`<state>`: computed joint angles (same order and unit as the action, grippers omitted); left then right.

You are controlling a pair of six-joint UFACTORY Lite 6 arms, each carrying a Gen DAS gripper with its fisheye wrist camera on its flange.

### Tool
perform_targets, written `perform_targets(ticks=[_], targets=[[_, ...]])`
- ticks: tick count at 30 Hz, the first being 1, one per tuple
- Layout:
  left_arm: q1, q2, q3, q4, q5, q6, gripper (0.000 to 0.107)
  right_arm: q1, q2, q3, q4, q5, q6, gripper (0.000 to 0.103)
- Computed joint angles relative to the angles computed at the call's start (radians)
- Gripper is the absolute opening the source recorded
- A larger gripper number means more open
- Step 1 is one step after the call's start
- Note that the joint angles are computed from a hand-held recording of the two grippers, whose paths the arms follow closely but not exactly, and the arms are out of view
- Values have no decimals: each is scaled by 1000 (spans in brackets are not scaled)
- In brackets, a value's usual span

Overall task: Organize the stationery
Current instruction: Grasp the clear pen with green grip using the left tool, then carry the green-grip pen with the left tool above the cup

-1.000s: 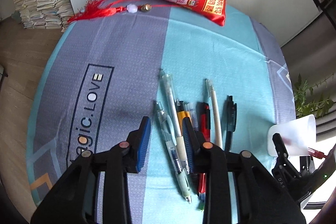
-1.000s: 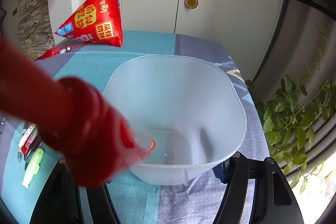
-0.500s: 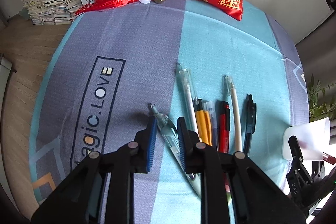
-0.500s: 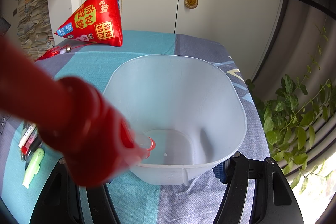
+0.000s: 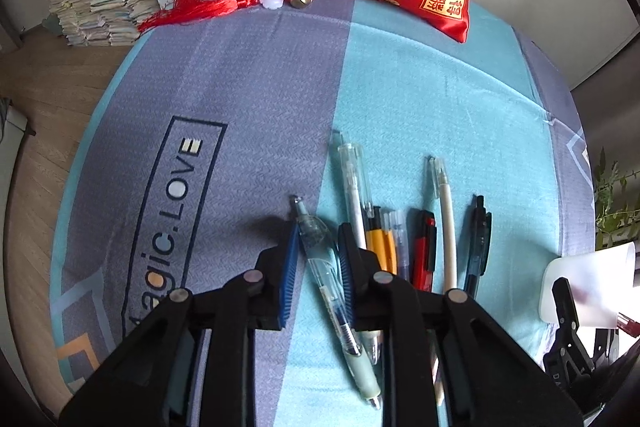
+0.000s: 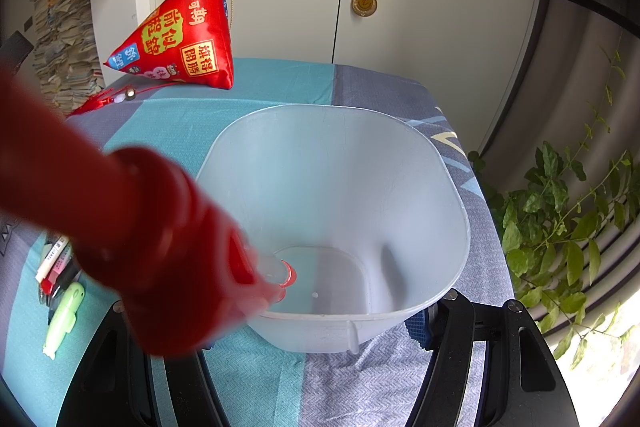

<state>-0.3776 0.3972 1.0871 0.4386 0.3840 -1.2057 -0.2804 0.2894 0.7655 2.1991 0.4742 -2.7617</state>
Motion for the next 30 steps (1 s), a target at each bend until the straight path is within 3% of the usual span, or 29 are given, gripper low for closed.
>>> perform_targets(ticks=[5, 10, 21, 30], targets=[[5, -46, -48, -46, -51, 37, 16, 1, 1, 1, 1, 0, 0, 70], [-34, -198, -113, 46, -31, -40, 15, 0, -1, -1, -1, 0, 3, 70], [-219, -420, -106, 291, 114, -237, 14, 1, -1, -1, 2, 0, -1, 70], [-325, -389, 72, 345, 201, -213, 14, 3, -1, -3, 7, -1, -4, 70]])
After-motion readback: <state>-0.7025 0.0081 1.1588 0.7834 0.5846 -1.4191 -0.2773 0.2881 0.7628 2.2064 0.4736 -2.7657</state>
